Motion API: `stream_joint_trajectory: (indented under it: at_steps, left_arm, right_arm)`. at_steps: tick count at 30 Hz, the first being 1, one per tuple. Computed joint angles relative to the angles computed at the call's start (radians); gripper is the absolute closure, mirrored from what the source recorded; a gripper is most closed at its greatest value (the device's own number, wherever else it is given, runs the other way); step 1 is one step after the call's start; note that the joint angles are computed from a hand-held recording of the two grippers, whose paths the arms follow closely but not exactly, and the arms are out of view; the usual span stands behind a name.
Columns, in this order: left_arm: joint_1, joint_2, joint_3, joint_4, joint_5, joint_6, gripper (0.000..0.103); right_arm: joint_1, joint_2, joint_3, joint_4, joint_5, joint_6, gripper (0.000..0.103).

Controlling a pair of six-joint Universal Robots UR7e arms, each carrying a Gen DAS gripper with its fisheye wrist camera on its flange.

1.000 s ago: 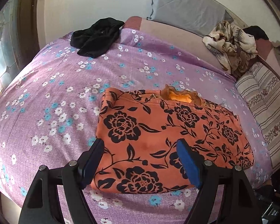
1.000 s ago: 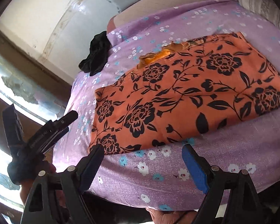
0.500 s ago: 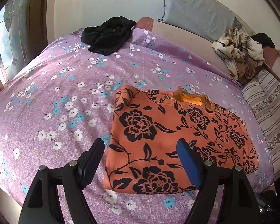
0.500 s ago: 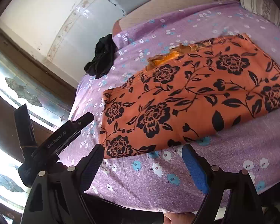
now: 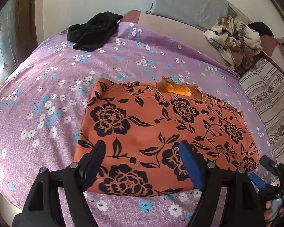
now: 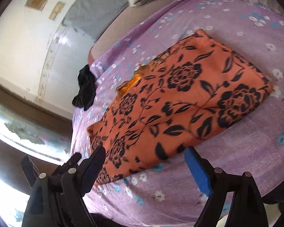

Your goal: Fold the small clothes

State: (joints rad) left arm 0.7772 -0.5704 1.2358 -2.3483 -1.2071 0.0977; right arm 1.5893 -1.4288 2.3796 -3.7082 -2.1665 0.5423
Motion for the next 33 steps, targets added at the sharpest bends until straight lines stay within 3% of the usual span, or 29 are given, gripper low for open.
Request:
stream_joint_trajectory:
  at_steps: [5,9,13,14,15,16,17,21,23,24,25,26,27,28,29,31,33]
  left_arm:
    - [-0.013,0.029,-0.01,0.025,0.024,-0.027,0.023]
    - [-0.019,0.047,-0.02,0.036,0.055,-0.029,0.023]
    - [-0.023,0.064,-0.033,0.048,0.083,-0.03,0.023]
    - [-0.024,0.067,-0.034,0.046,0.089,-0.028,0.023]
    - [-0.024,0.071,-0.035,0.044,0.096,-0.025,0.023]
    - [-0.025,0.076,-0.036,0.044,0.104,-0.024,0.023]
    - [-0.025,0.082,-0.038,0.047,0.111,-0.022,0.023]
    - [-0.023,0.103,-0.057,0.099,0.141,-0.03,0.023]
    - [-0.024,0.09,-0.037,0.061,0.127,-0.033,0.023]
    - [-0.025,0.084,-0.025,0.035,0.115,-0.029,0.023]
    - [-0.027,0.08,-0.014,0.012,0.104,-0.019,0.023]
    - [-0.029,0.082,-0.008,0.001,0.103,-0.004,0.023]
    - [-0.033,0.092,-0.01,0.015,0.124,0.009,0.023]
    - [-0.034,0.111,-0.027,0.069,0.149,0.018,0.023]
    - [-0.032,0.129,-0.029,0.081,0.171,0.034,0.023]
    - [-0.042,0.123,0.0,0.027,0.19,0.085,0.022]
    - [-0.03,0.109,-0.017,0.057,0.125,0.057,0.022]
  right_arm:
    - [-0.203,-0.175,0.15,-0.04,0.144,0.185,0.014]
    - [-0.366,-0.256,0.211,-0.079,0.328,0.253,0.015]
    - [-0.455,-0.29,0.214,-0.08,0.422,0.281,0.017]
    - [-0.458,-0.294,0.207,-0.072,0.418,0.276,0.019]
    - [-0.452,-0.298,0.195,-0.052,0.4,0.26,0.039]
    - [-0.454,-0.311,0.185,-0.015,0.394,0.24,0.077]
    - [-0.469,-0.328,0.176,0.04,0.412,0.229,0.086]
    - [-0.479,-0.351,0.151,0.16,0.442,0.181,0.082]
    - [-0.424,-0.338,0.14,0.14,0.365,0.14,0.076]
    - [-0.402,-0.331,0.131,0.137,0.326,0.117,0.059]
    - [-0.395,-0.325,0.126,0.13,0.312,0.1,0.031]
    - [-0.397,-0.317,0.122,0.124,0.306,0.102,0.029]
    - [-0.407,-0.309,0.125,0.107,0.317,0.103,0.036]
    - [-0.416,-0.307,0.119,0.117,0.332,0.085,0.08]
    - [-0.419,-0.315,0.104,0.17,0.336,0.071,0.095]
    - [-0.401,-0.32,0.078,0.23,0.309,0.072,0.095]
    - [-0.301,-0.3,0.022,0.261,0.183,0.007,0.095]
